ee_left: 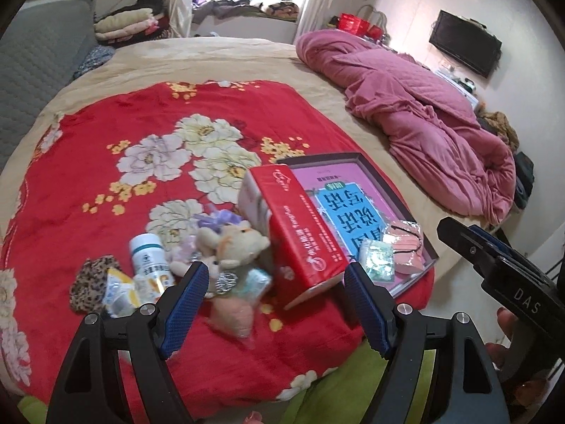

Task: Organize soft objects
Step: 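Withdraw both open tools from the tray back toward the pile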

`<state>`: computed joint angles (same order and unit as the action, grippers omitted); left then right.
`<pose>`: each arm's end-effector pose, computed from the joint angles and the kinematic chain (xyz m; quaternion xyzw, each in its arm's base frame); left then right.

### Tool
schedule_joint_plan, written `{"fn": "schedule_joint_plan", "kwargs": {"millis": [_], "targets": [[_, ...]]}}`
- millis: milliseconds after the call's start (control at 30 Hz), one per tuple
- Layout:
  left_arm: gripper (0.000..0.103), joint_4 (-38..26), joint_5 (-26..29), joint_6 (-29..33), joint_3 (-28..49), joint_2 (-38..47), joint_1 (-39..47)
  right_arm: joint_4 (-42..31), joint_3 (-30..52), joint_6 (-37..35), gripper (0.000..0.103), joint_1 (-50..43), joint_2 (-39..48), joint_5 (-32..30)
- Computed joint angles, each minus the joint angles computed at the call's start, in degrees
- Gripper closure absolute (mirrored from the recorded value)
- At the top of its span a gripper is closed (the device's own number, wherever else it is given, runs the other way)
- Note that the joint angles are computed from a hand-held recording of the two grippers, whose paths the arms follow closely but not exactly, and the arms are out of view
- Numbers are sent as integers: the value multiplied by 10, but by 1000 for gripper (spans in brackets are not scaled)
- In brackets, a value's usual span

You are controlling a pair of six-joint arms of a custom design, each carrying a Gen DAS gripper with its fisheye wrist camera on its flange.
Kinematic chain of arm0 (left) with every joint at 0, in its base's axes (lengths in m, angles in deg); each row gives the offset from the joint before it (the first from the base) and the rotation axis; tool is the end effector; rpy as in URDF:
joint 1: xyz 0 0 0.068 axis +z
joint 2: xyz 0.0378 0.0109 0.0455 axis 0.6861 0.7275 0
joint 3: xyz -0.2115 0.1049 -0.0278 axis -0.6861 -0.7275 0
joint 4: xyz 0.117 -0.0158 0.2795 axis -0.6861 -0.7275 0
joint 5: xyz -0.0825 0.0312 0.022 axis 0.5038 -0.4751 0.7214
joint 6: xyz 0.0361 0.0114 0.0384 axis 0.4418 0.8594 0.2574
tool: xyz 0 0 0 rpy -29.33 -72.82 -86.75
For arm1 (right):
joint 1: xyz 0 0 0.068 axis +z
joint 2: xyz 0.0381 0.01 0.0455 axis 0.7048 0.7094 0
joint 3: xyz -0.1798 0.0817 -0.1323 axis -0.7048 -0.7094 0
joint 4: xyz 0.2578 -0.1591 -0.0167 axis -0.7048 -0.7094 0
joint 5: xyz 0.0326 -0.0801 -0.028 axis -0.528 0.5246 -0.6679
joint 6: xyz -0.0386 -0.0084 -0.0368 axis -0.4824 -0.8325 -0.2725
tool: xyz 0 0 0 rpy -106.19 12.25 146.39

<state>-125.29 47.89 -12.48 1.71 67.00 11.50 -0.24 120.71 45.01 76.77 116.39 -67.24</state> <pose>0.2297 -0.1281 0.2529 -0.1656 0.9241 -0.0572 0.3396 0.3041 0.1890 0.2675 -0.1410 0.9096 0.1423 0.3639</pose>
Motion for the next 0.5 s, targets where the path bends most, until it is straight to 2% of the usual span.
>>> {"fn": "schedule_joint_plan", "kwargs": {"millis": [500], "targets": [[23,-78,-8,-19,-60,-138,13,-18,23,6,31,83,-3,42]]}}
